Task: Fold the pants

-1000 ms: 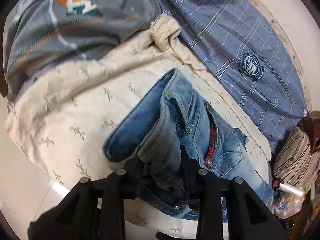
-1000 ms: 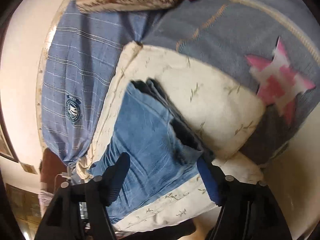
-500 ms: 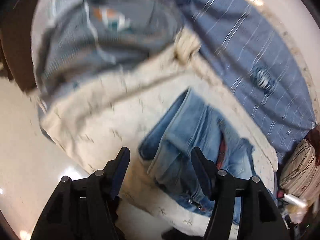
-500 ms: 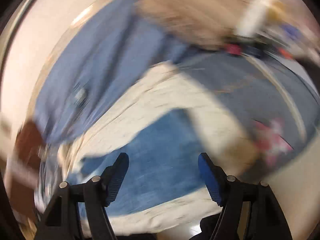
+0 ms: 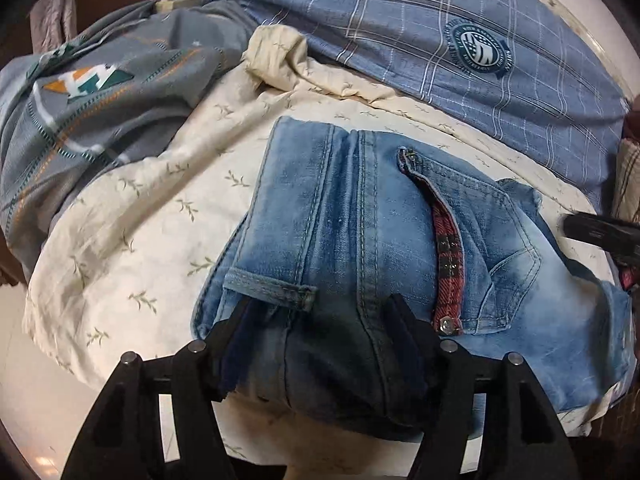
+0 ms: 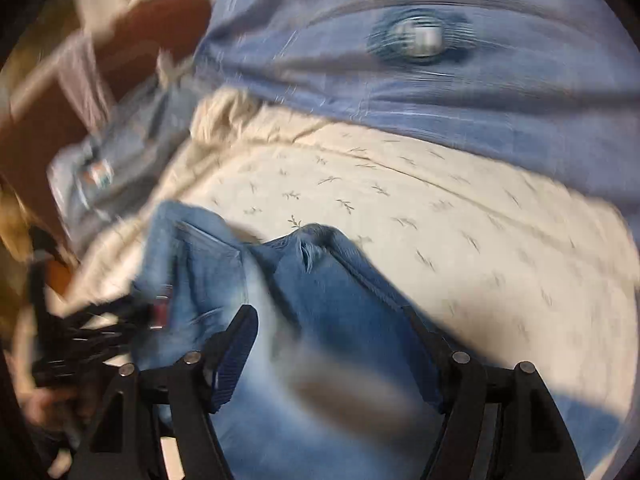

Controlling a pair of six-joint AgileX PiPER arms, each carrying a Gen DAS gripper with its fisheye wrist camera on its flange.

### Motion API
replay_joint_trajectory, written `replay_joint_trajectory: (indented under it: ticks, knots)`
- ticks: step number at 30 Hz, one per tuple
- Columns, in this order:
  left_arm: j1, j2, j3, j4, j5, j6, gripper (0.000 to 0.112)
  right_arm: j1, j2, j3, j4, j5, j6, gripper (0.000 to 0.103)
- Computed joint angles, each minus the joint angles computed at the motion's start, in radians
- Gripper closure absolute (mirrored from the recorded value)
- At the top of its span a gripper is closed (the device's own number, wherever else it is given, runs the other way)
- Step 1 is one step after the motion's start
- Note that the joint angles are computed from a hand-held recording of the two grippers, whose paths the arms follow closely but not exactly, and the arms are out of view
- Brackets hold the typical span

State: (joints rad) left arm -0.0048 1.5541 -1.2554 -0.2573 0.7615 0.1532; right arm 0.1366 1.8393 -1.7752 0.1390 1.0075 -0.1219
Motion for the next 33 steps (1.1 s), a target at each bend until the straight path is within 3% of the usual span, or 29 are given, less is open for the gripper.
replay_joint_trajectory:
  ticks: [4, 5, 6, 8, 11, 13, 15, 18, 23, 25, 26, 27, 31, 33]
  knots:
    - [0.020, -0.020, 0.034, -0.044, -0.021, 0.064, 0.042, 0.029, 0.151, -0.153, -0.014, 0.064, -0.033, 0.032]
    - [0.022, -0.022, 0.038, -0.049, -0.024, 0.074, 0.042, 0.034, 0.171, -0.173, -0.012, 0.077, -0.043, 0.038]
    - [0.026, -0.019, 0.039, -0.056, -0.027, 0.086, 0.042, 0.056, 0.197, -0.204, -0.050, 0.107, -0.024, 0.057]
    - [0.027, -0.029, 0.044, -0.063, -0.022, 0.092, 0.041, 0.090, 0.248, -0.268, -0.143, 0.137, 0.016, 0.083]
    - [0.033, -0.028, 0.043, -0.074, -0.020, 0.107, 0.041, 0.136, 0.242, -0.271, -0.279, 0.116, 0.076, 0.101]
    - [0.035, -0.032, 0.048, -0.080, -0.025, 0.114, 0.041, 0.129, 0.212, -0.266, -0.318, 0.067, 0.127, 0.101]
    - [0.026, -0.029, 0.053, -0.065, -0.038, 0.108, 0.040, 0.091, 0.239, -0.331, -0.261, 0.081, 0.153, 0.100]
    - [0.016, -0.029, 0.057, -0.050, -0.046, 0.100, 0.040, 0.090, 0.304, -0.362, -0.297, 0.100, 0.176, 0.100]
    - [0.031, -0.034, 0.062, -0.086, -0.042, 0.132, 0.039, -0.023, 0.212, -0.231, 0.000, 0.052, 0.088, 0.093]
    - [0.048, -0.049, 0.063, -0.130, -0.039, 0.153, 0.039, -0.044, 0.175, -0.214, 0.031, 0.057, 0.094, 0.076]
    - [0.056, -0.058, 0.066, -0.151, -0.044, 0.169, 0.039, -0.052, 0.126, -0.175, 0.034, 0.043, 0.111, 0.048]
    - [0.066, -0.074, 0.075, -0.178, -0.056, 0.193, 0.039, -0.060, 0.085, -0.128, 0.043, 0.012, 0.118, 0.032]
    - [0.077, -0.118, 0.082, -0.227, -0.083, 0.230, 0.039, -0.133, -0.075, 0.070, 0.280, -0.032, 0.006, 0.032]
    - [0.048, -0.100, 0.045, -0.171, -0.074, 0.182, 0.039, -0.164, -0.075, 0.123, 0.394, 0.015, -0.054, 0.032]
